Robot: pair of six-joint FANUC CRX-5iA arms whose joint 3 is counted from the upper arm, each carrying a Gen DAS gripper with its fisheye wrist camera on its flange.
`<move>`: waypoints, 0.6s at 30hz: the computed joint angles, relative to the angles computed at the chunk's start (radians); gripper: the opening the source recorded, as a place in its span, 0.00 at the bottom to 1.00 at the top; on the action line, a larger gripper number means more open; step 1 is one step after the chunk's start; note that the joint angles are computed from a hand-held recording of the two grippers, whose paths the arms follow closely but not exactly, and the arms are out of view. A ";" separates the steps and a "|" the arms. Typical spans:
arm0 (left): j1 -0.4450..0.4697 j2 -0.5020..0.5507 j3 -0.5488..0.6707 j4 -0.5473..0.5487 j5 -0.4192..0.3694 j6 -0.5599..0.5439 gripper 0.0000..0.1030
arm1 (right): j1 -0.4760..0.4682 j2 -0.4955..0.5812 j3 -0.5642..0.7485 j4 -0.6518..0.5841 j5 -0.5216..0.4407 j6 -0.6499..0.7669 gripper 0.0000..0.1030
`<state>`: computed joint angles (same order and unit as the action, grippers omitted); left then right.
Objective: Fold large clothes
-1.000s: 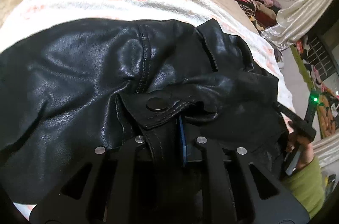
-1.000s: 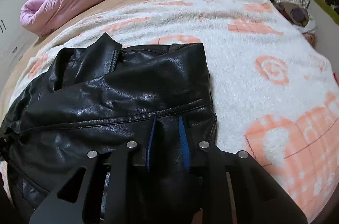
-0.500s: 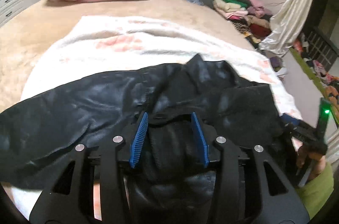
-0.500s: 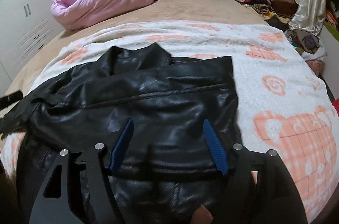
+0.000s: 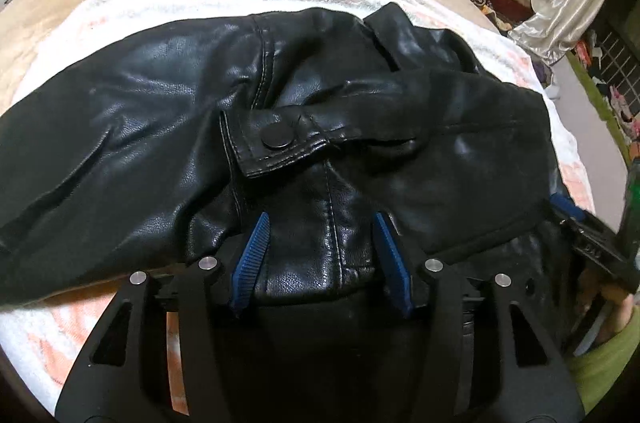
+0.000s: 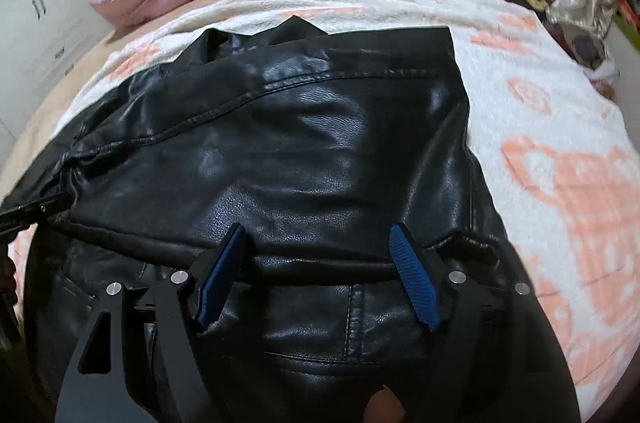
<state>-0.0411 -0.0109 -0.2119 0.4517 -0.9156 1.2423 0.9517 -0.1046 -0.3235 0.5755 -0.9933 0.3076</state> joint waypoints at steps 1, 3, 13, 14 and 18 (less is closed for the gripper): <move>0.004 -0.012 -0.011 0.014 0.010 -0.012 0.47 | 0.007 -0.004 -0.003 0.011 -0.007 -0.010 0.71; 0.016 -0.030 -0.024 0.027 0.016 -0.019 0.55 | 0.023 -0.013 -0.009 0.037 -0.011 -0.029 0.72; 0.028 -0.124 -0.080 0.023 0.054 0.008 0.83 | 0.092 -0.055 -0.029 0.111 0.002 -0.083 0.95; 0.030 -0.128 -0.081 0.025 0.054 0.007 0.88 | 0.093 -0.056 -0.027 0.113 0.002 -0.084 0.96; 0.044 -0.154 -0.101 0.044 0.065 0.001 0.91 | 0.114 -0.052 -0.018 0.135 0.005 -0.105 0.96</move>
<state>0.0028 -0.1651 -0.3127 0.4952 -0.8505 1.2437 1.0653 -0.1569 -0.3415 0.7104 -0.9885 0.2021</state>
